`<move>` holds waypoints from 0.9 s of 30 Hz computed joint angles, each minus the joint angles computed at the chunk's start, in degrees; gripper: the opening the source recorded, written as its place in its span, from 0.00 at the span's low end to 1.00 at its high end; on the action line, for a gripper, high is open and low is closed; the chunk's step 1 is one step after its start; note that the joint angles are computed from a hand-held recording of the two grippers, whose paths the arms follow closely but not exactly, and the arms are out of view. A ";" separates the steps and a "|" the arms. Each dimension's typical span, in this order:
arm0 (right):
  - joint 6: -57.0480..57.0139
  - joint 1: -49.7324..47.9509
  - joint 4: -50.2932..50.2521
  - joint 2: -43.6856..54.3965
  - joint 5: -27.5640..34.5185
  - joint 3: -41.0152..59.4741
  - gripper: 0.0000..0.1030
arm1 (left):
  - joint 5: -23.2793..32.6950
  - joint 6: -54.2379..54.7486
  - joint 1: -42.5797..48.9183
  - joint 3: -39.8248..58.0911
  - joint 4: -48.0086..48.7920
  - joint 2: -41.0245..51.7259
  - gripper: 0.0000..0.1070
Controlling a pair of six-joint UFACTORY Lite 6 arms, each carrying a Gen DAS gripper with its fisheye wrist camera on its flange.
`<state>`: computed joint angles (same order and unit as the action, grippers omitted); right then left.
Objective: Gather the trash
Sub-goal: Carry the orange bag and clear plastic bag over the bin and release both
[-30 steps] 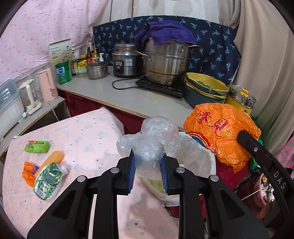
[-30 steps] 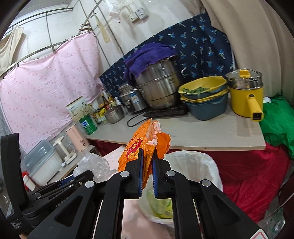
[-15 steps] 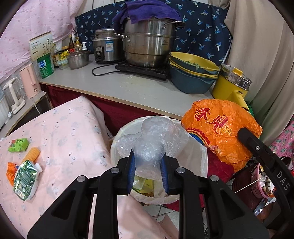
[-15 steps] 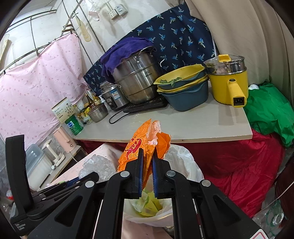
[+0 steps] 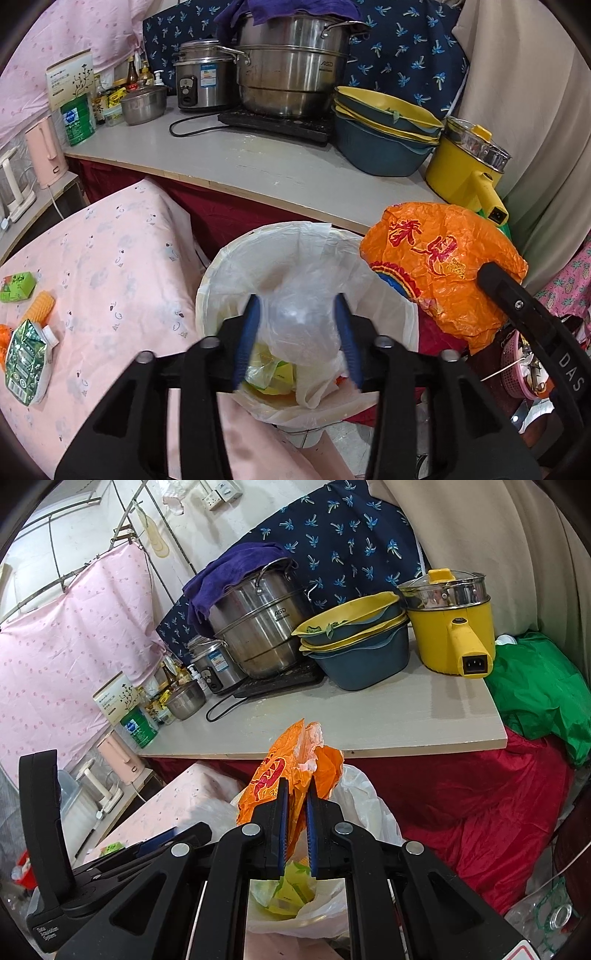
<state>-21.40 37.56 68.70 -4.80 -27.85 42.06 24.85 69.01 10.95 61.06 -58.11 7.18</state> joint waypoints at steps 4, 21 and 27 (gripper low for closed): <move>1.03 -0.16 -1.25 1.74 0.33 1.29 0.09 | -0.19 1.70 0.88 0.49 -1.60 0.63 0.50; 6.01 0.20 -7.74 12.48 2.43 9.62 0.14 | -1.04 6.40 6.39 1.11 -3.56 1.30 0.60; 4.04 1.67 -5.83 15.55 2.57 13.78 0.30 | -0.73 8.22 9.80 1.36 -4.32 1.41 0.65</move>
